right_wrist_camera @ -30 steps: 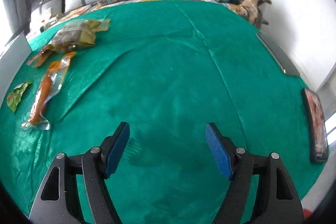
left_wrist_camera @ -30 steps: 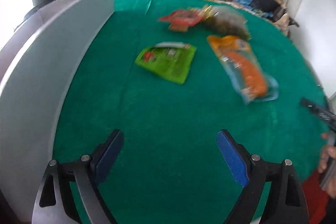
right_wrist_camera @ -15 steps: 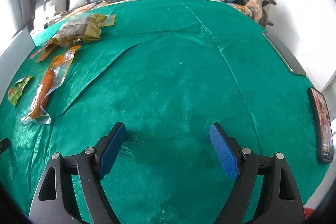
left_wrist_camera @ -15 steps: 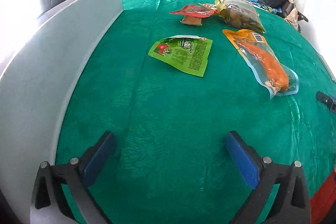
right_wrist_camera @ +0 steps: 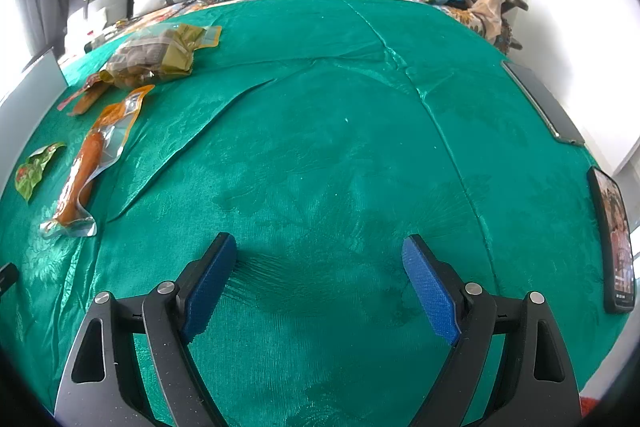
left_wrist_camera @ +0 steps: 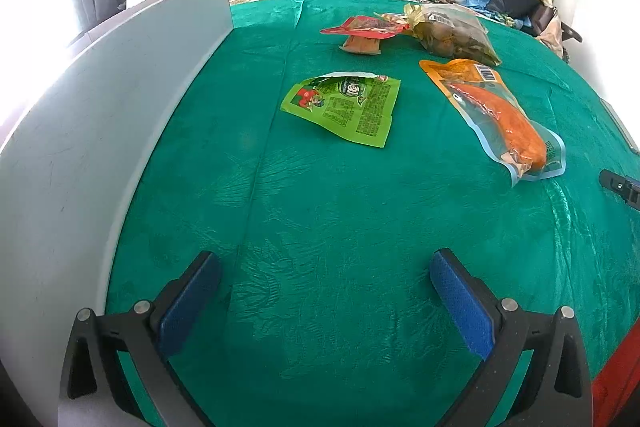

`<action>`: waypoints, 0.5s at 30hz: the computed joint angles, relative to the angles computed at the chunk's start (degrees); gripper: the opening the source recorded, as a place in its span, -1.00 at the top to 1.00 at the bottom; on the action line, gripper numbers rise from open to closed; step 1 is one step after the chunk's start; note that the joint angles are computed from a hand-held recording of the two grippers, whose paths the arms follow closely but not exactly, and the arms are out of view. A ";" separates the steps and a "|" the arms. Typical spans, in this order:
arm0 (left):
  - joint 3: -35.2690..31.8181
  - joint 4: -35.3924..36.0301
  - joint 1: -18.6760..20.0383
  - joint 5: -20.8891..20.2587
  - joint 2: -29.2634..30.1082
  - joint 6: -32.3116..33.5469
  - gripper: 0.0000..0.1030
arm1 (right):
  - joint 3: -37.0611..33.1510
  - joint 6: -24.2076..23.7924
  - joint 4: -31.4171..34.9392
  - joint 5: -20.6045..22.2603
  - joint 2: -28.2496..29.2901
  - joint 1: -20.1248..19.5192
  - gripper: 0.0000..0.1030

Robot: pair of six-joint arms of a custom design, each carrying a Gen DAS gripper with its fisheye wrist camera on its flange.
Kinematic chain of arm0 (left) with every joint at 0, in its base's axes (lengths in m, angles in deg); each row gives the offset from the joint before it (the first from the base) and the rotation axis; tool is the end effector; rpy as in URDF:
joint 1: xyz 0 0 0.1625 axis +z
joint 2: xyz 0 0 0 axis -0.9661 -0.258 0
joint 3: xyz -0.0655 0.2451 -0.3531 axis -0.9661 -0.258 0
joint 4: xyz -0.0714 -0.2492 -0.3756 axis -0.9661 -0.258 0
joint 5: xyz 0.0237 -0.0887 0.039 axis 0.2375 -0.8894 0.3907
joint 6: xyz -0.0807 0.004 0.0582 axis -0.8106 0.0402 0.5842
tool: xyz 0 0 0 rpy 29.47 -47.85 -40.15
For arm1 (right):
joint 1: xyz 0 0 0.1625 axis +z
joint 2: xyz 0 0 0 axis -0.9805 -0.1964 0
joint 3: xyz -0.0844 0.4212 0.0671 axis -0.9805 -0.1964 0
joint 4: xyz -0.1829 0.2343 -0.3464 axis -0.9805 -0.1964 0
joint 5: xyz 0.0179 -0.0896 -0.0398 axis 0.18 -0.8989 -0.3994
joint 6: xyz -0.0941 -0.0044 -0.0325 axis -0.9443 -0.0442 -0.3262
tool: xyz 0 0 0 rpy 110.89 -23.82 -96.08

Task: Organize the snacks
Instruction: 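Move both grippers back over the remaining snacks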

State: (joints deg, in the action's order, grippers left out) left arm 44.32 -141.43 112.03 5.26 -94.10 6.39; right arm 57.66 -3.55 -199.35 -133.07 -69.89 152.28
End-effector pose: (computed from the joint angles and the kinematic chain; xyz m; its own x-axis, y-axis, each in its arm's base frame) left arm -0.3204 -0.5113 -0.0466 -0.7059 -0.0470 -0.7068 0.3928 0.8044 -0.4458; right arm -0.0635 -0.5550 0.3357 -0.6934 0.0310 0.7198 -0.4312 0.7825 -0.4491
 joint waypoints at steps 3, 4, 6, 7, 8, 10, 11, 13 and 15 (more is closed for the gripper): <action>0.27 -0.52 -0.13 0.25 0.03 0.14 -1.00 | 0.02 0.02 0.00 0.00 -0.02 0.00 -0.69; 0.36 -0.72 -0.15 0.32 0.04 0.23 -1.00 | 0.00 0.03 0.00 -0.01 0.01 0.01 -0.69; 0.39 -0.86 -0.19 0.40 0.07 0.34 -1.00 | 0.03 0.02 0.01 0.00 -0.03 0.00 -0.69; 0.40 -0.93 -0.21 0.43 0.10 0.37 -1.00 | 0.01 0.04 0.00 -0.02 0.00 0.01 -0.69; 0.42 -1.10 -0.22 0.48 0.13 0.50 -1.00 | 0.03 0.02 0.01 -0.01 -0.03 0.00 -0.70; 0.47 -1.54 -0.25 0.63 0.25 0.78 -1.00 | 0.01 0.03 0.02 -0.05 -0.01 0.01 -0.71; 0.51 -1.69 -0.26 0.67 0.28 0.86 -1.00 | 0.00 0.09 0.03 -0.10 0.00 0.02 -0.72; 0.50 -1.77 -0.27 0.70 0.33 0.89 -1.00 | -0.06 0.20 -0.08 -0.24 0.20 0.03 -0.73; 0.52 -1.84 -0.28 0.71 0.34 0.94 -1.00 | -0.07 0.18 -0.07 -0.21 0.19 0.02 -0.74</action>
